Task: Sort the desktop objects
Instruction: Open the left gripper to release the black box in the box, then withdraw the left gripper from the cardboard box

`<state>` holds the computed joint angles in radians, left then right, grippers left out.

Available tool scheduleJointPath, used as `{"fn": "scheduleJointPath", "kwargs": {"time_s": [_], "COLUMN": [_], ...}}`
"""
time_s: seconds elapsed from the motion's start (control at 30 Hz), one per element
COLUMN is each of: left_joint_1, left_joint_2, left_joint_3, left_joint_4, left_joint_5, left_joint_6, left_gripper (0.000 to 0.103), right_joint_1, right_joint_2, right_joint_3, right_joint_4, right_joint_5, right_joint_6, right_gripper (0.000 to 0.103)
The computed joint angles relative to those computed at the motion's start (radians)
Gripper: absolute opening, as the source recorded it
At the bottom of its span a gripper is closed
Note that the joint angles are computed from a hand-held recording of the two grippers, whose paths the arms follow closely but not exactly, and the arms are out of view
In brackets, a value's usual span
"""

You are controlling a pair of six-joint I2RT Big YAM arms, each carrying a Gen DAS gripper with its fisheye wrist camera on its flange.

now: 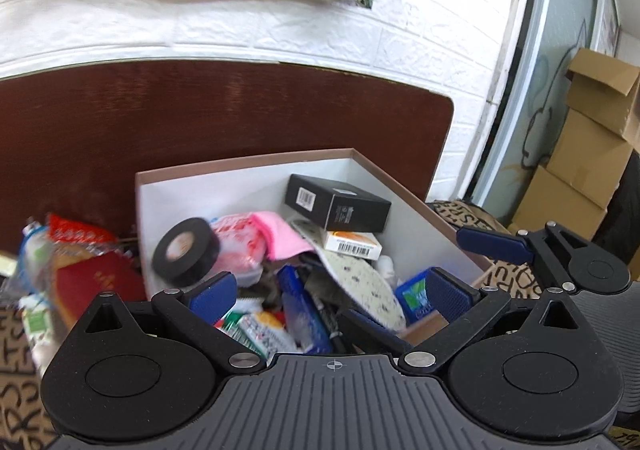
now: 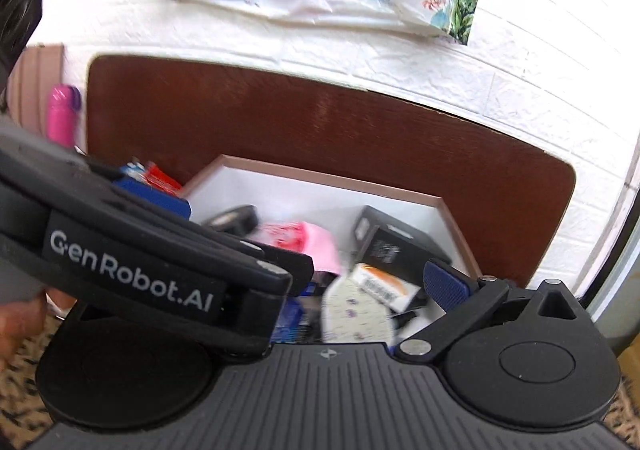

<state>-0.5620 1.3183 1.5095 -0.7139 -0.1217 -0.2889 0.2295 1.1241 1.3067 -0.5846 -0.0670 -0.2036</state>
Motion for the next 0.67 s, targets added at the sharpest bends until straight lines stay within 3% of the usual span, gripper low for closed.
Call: {"fn": "scheduleJointPath", "kwargs": {"time_s": [0.33,0.47,0.67], "left_joint_1": [-0.040,-0.045,-0.013], "left_joint_2": [-0.209,-0.289,-0.395], "left_joint_3": [-0.220,-0.296,-0.379], "left_joint_4": [0.020,-0.007,-0.069], "left_joint_5": [-0.111,-0.166,-0.178], "left_joint_6": [-0.102,-0.135,-0.166], "left_gripper": [0.103,0.103,0.103], "right_joint_1": [0.122,0.186,0.304], "right_joint_2": [-0.119,-0.141,-0.135], "right_joint_3": [-0.117,-0.157,-0.182], "right_joint_4": [0.015,0.014,0.009], "right_joint_5": [0.020,0.018,0.037], "right_joint_6": [0.107,0.144,0.213], "right_gripper": [0.103,0.103,0.103]}}
